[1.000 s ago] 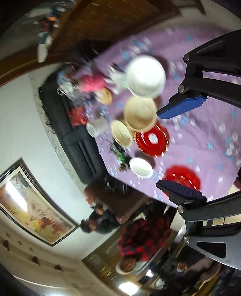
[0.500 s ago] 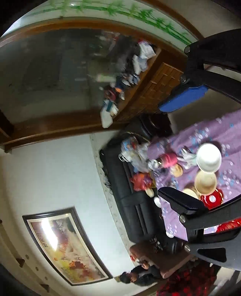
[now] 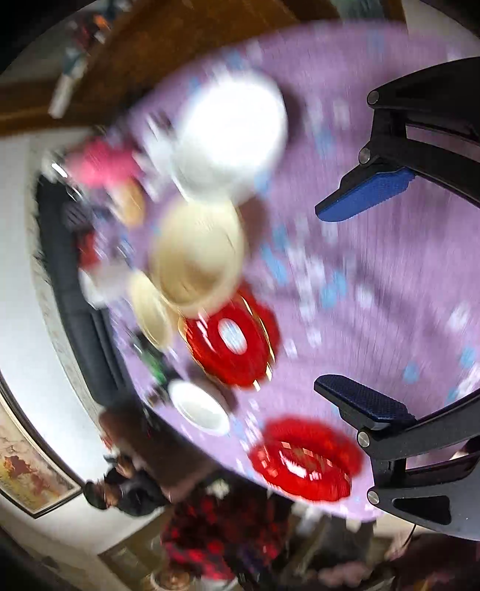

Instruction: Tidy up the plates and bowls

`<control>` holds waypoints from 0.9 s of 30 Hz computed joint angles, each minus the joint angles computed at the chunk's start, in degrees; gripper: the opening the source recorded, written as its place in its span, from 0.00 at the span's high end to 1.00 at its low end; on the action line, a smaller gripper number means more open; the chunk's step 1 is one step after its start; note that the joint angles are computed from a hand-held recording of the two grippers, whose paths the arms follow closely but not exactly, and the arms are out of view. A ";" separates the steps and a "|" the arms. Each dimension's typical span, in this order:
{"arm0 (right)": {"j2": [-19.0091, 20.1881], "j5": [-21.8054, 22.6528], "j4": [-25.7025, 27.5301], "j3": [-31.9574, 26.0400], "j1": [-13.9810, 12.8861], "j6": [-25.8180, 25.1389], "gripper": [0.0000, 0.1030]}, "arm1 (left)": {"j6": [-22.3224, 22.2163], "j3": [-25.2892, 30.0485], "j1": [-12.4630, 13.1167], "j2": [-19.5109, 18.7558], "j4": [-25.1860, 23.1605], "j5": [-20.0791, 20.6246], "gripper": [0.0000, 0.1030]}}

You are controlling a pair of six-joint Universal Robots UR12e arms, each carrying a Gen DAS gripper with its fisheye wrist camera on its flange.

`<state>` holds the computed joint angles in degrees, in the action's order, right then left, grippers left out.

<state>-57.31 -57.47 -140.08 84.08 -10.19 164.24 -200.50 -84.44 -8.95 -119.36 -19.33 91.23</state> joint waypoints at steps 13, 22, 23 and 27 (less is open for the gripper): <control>11.02 -0.91 -0.22 -11.30 4.24 11.12 0.25 | -2.50 18.03 -1.78 -14.34 -17.19 -5.40 0.12; 14.60 -0.64 -3.46 -15.25 4.51 19.19 0.82 | -4.38 21.23 -1.47 -17.01 -20.65 -6.19 0.24; 14.58 -0.28 -2.89 -15.27 4.44 18.80 0.83 | -4.45 21.42 -1.46 -17.14 -20.82 -6.60 0.24; 13.40 0.85 0.72 -14.25 3.88 14.85 0.84 | -4.92 22.42 -1.60 -17.75 -22.41 -7.52 0.25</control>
